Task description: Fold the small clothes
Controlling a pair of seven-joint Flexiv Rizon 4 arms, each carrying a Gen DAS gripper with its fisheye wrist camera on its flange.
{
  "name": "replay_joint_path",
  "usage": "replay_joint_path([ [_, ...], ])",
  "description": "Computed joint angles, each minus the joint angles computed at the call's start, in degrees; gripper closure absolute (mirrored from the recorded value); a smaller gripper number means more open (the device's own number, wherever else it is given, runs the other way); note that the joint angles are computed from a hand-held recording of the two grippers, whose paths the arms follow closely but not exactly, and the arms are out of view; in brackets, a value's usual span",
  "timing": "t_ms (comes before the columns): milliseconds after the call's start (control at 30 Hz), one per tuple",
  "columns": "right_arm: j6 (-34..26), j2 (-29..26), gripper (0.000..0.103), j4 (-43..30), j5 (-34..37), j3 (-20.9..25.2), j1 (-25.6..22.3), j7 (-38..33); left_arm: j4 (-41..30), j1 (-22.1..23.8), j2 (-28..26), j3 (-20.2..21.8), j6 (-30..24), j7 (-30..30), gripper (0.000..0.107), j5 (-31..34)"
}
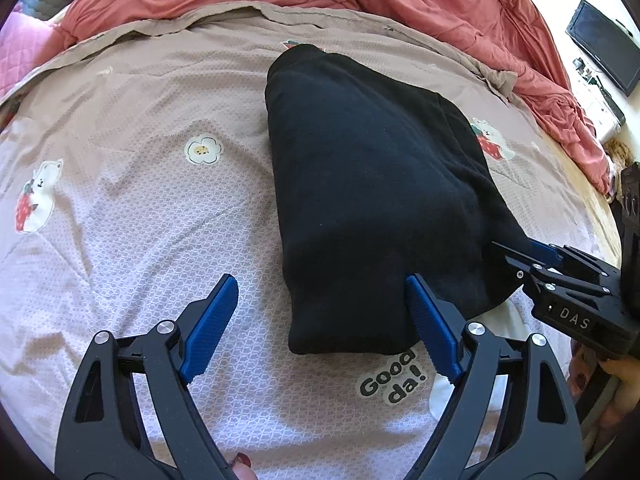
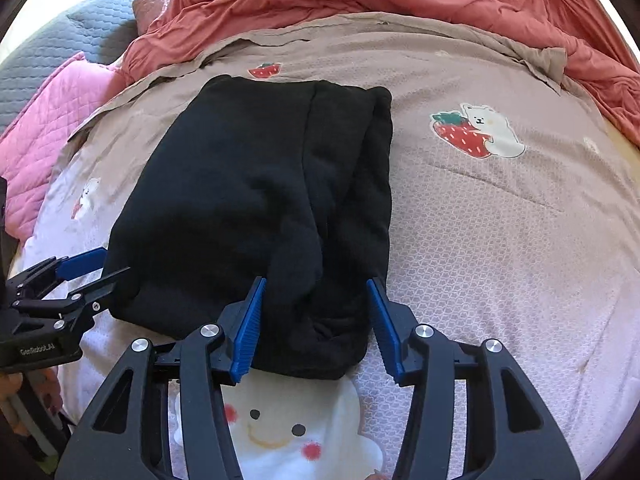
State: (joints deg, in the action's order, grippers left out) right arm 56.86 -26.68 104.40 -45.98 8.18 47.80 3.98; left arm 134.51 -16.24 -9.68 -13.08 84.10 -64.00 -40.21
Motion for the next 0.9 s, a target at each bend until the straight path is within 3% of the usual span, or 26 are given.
replay_joint_path([
  [167,1.9,0.6,0.051,1.4,-2.8,-1.1,0.4,3.3,0.6,-0.3,0.8,0.3,-0.7,-0.3,0.029,-0.5],
  [233,1.4,1.4,0.036,2.2,-4.7,-1.7,0.8,6.1,0.7,-0.5,1.3,0.7,-1.1,-0.6,0.029,-0.5],
  [333,0.4,2.8,0.03,3.3,-9.2,-2.5,1.2,11.9,0.9,-0.9,2.2,1.7,-1.9,-1.6,0.027,0.5],
  [400,-0.3,4.3,0.017,4.5,-15.3,-3.5,1.7,18.1,1.2,-1.3,3.2,2.4,-1.8,-2.3,0.024,1.3],
  [533,-6.9,6.6,0.007,5.2,-25.3,-3.1,3.0,26.5,2.0,-2.0,5.3,3.7,-1.4,-2.8,0.013,2.1],
  [700,-15.4,8.7,0.005,5.8,-31.4,0.0,3.3,32.1,3.0,-2.6,8.2,6.4,-1.1,-7.7,0.013,9.2],
  [800,-19.8,9.2,0.005,5.4,-31.8,2.8,3.3,30.8,4.1,-2.6,10.3,7.6,-1.0,-10.0,0.013,13.4],
  [900,-24.6,9.5,0.005,4.8,-30.4,5.1,4.3,28.3,5.9,-3.4,12.5,8.5,-0.2,-8.9,0.013,13.7],
])
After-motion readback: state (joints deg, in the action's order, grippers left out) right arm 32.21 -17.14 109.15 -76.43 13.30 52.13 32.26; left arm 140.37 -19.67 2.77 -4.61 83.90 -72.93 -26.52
